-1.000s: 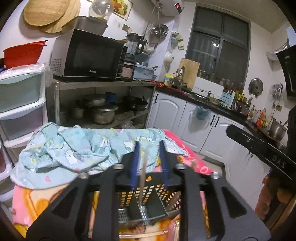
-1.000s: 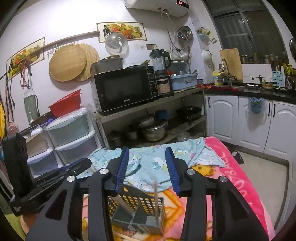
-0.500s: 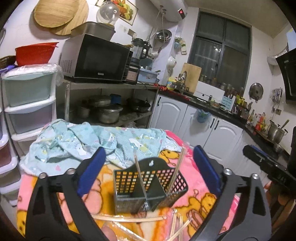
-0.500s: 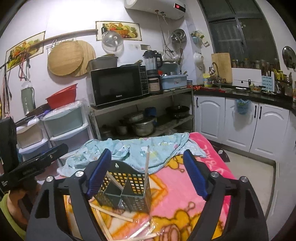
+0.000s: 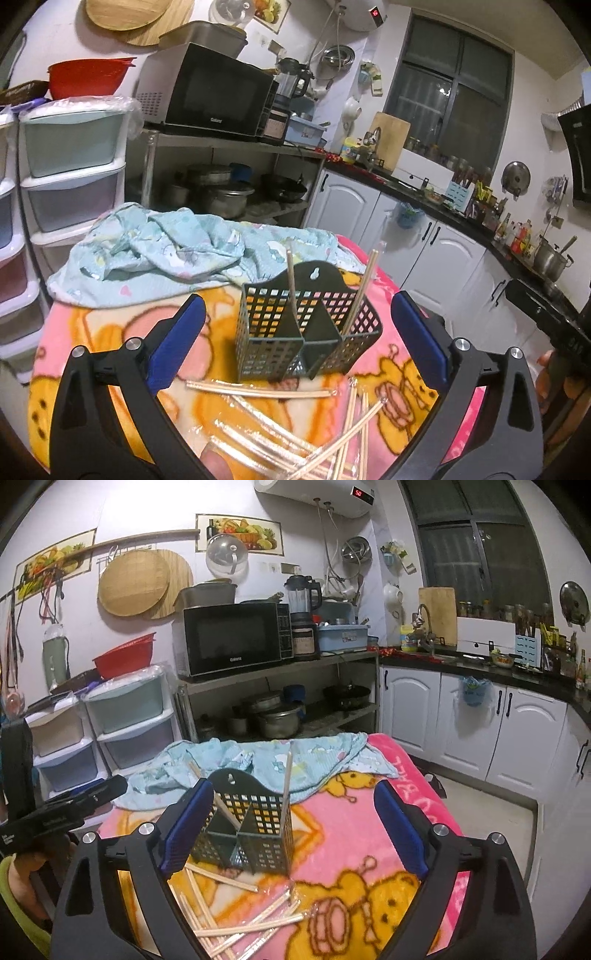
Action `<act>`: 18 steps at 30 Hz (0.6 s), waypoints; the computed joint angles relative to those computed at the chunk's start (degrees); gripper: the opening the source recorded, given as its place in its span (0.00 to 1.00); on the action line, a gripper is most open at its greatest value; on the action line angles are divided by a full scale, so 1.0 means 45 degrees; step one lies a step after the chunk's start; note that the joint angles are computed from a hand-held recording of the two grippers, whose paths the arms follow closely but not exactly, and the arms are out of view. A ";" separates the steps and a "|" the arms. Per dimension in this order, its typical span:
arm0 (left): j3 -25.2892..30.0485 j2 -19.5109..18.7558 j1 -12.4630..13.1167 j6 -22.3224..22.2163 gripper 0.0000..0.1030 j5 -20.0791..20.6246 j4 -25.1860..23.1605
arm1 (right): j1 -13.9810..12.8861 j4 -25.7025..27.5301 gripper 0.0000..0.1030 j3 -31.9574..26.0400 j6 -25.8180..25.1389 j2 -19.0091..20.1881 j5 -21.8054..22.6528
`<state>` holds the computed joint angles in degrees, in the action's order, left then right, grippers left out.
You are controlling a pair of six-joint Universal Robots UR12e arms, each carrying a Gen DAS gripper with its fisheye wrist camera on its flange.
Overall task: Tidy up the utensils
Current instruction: 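Withdraw both grippers from the caddy back toward the chopstick pile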
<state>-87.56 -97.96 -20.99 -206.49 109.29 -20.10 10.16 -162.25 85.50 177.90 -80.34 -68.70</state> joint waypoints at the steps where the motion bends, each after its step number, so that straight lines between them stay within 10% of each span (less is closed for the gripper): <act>1: -0.0069 0.0025 -0.0020 0.0039 0.90 -0.0003 0.0032 | -0.0001 0.0005 0.83 0.0067 -0.0047 -0.0040 0.0015; 18: -0.0601 0.0277 -0.0225 0.0055 0.90 -0.0089 -0.0309 | 0.0283 0.0526 0.86 0.0839 -0.0871 -0.0414 -0.0224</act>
